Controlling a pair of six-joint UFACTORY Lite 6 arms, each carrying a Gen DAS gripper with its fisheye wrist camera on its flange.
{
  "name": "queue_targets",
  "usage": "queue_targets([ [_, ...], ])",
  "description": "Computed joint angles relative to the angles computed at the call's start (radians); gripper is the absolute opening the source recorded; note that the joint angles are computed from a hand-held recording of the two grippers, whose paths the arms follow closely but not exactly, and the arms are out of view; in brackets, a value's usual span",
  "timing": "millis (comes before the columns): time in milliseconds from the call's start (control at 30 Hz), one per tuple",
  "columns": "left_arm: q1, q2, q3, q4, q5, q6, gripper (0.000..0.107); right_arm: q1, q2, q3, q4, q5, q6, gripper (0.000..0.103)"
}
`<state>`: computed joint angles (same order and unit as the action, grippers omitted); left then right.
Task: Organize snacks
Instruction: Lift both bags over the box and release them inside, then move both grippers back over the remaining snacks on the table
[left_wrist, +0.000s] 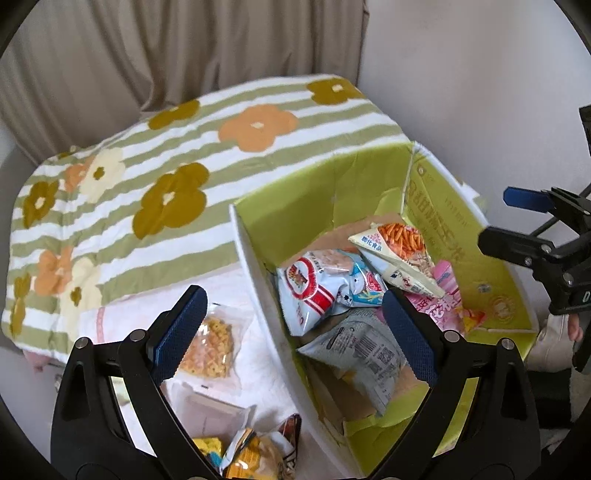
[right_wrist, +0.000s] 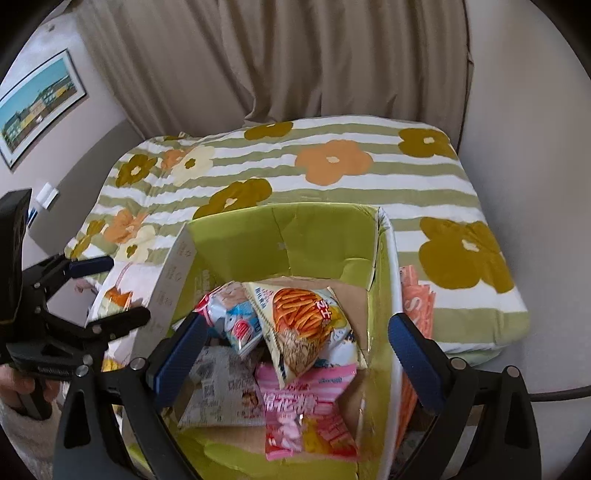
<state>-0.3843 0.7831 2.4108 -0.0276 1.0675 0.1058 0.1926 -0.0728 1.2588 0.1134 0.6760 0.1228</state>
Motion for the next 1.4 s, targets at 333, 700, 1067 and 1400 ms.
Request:
queue_targets([
  [333, 0.052, -0.483, -0.563, 0.061, -0.165, -0.115, 0.095, 0.242, -0.100, 0.055, -0.242, 0.049, 0.138, 0.098],
  [700, 0.374, -0.930, -1.041, -0.083, -0.167, 0.103, 0.095, 0.523, -0.101, 0.038, -0.369, 0.002, 0.414, 0.098],
  [1067, 1.040, -0.947, -1.095, -0.468, 0.030, 0.844, 0.095, 0.919, 0.202, 0.303, -0.704, 0.122, 0.989, 0.098],
  [1400, 1.409, -0.675, -0.976, -0.519, 0.190, 1.181, 0.095, 1.072, 0.635, 0.751, -0.677, 0.249, 1.067, 0.098],
])
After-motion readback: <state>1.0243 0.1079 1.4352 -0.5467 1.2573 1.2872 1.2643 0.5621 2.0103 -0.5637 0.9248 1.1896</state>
